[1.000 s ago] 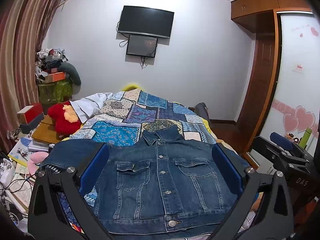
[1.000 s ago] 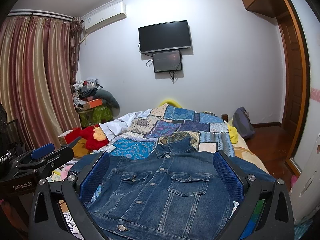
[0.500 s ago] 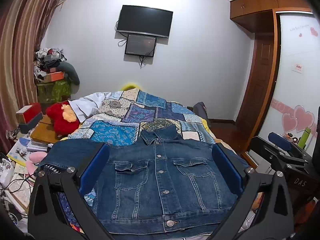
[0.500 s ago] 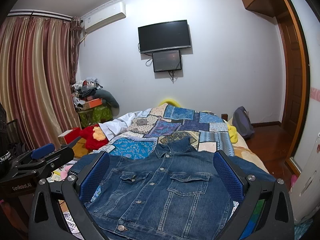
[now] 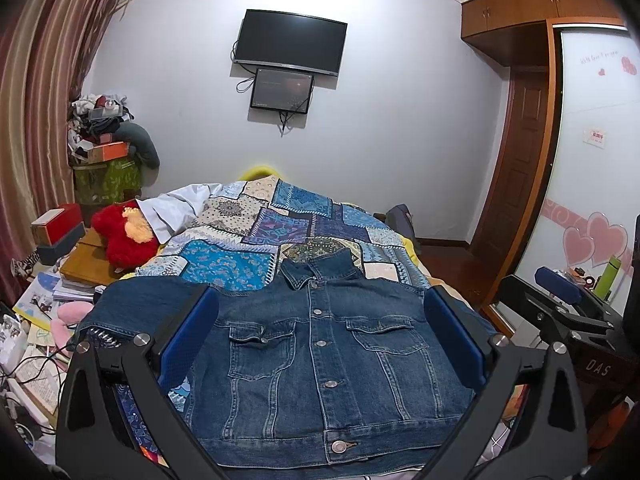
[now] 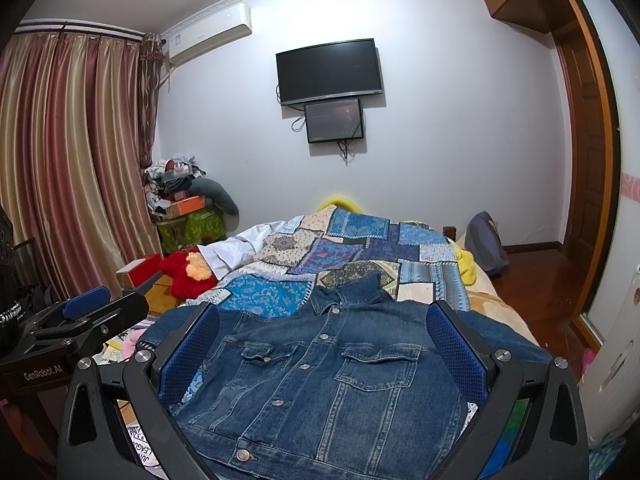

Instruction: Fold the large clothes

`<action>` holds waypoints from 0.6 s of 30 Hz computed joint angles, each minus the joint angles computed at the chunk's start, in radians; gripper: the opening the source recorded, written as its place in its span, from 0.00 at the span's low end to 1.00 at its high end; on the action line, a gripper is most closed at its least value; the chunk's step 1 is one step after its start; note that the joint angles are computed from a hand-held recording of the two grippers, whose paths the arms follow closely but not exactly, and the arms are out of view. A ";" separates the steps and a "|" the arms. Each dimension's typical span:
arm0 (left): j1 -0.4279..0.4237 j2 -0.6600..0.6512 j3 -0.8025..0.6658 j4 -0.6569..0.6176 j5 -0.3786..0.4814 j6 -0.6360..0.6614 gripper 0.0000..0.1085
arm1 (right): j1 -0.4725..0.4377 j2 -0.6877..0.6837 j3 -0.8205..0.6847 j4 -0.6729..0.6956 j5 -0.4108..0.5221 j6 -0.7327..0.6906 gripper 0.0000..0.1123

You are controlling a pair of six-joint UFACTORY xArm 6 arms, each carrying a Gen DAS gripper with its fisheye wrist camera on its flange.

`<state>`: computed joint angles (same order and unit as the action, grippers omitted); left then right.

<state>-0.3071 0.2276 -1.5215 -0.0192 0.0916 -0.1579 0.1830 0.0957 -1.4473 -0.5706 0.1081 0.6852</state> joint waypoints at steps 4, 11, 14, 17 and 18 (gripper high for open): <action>-0.001 0.000 0.000 0.001 0.001 -0.002 0.95 | 0.000 0.000 0.000 0.006 0.001 -0.005 0.92; -0.001 -0.001 0.003 -0.003 0.002 -0.001 0.95 | -0.003 0.007 0.001 0.005 -0.005 -0.004 0.92; 0.000 0.000 0.001 -0.012 0.004 0.004 0.95 | -0.004 0.008 0.002 -0.002 -0.005 0.002 0.92; 0.003 0.002 0.000 -0.001 0.006 -0.008 0.95 | -0.003 0.013 -0.003 -0.010 -0.003 0.010 0.92; 0.004 0.006 -0.005 -0.001 0.009 -0.009 0.95 | -0.003 0.014 -0.002 -0.015 -0.003 0.014 0.92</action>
